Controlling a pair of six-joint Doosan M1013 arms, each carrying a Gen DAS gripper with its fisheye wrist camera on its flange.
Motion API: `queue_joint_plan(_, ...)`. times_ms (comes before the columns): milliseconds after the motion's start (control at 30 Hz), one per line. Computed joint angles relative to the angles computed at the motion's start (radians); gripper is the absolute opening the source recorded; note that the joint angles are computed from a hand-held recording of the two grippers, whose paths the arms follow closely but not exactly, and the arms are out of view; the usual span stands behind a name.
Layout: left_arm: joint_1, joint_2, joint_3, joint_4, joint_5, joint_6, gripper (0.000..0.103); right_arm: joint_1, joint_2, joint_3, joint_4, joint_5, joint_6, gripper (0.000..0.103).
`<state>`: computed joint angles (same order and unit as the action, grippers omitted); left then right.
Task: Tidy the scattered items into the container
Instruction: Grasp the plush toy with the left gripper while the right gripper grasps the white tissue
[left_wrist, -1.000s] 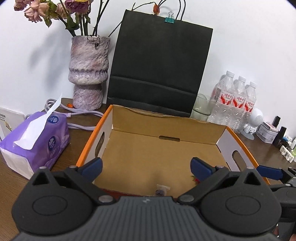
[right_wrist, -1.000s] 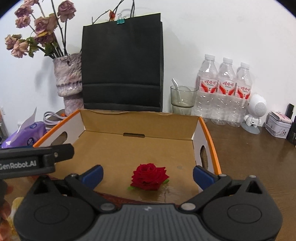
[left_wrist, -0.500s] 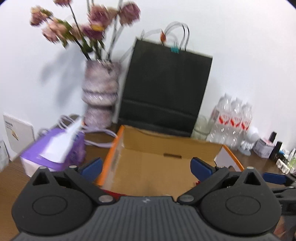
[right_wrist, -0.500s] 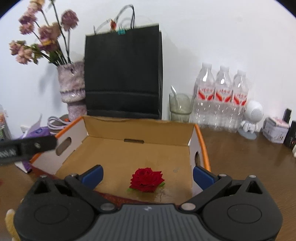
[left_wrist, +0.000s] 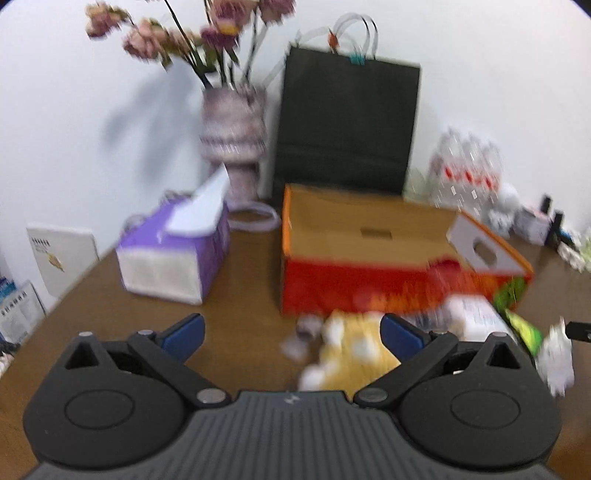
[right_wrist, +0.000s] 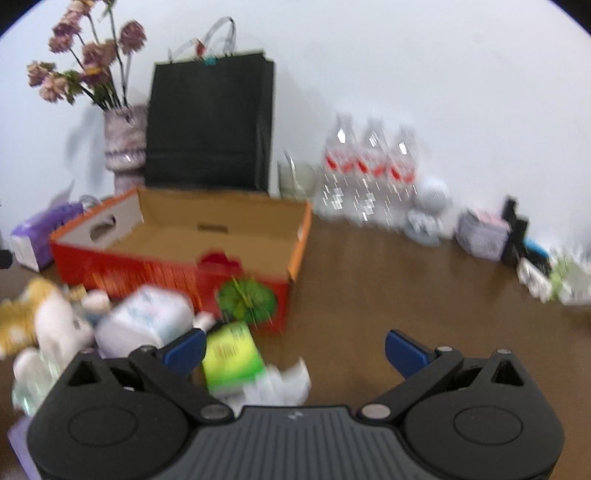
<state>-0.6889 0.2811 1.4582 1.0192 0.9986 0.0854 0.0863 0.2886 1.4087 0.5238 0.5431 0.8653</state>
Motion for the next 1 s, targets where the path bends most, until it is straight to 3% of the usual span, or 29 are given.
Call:
queue_joint_plan(400,0.008,0.046,-0.037,-0.152,-0.009,0.274,0.103,-0.004,0.004,0.035,-0.054,0.056,0.120,0.103)
queue_joint_plan(467,0.011,0.058,-0.038,-0.134,-0.006,0.259,0.103,-0.001,0.016,0.022,-0.053,0.072,0.130,0.103)
queue_joint_plan(500,0.012,0.056,-0.032,-0.126,-0.019,0.239,0.096,0.001,0.024,0.014,-0.051,0.083,0.130,0.102)
queue_joint_plan(567,0.022,0.036,-0.002,-0.134,-0.092,0.186,0.060,0.003,0.032,0.008,-0.035,0.095,0.109,0.083)
queue_joint_plan(600,0.026,0.027,0.010,-0.140,-0.119,0.165,0.056,0.006,0.030,0.015,-0.029,0.083,0.095,0.076)
queue_joint_plan(667,0.022,0.017,0.023,-0.114,-0.126,0.123,0.051,-0.002,0.025,0.022,0.039,0.090,0.026,0.028)
queue_joint_plan(733,0.018,0.005,0.040,-0.079,-0.141,0.070,0.051,-0.015,0.024,0.023,0.126,0.117,-0.020,0.025)
queue_joint_plan(833,0.005,-0.009,0.058,-0.013,-0.136,0.003,0.050,-0.012,0.006,0.051,0.143,0.054,-0.045,0.025)
queue_joint_plan(1000,-0.015,-0.025,0.074,0.071,-0.127,-0.057,0.050,-0.018,-0.006,0.062,0.194,0.033,-0.079,0.025)
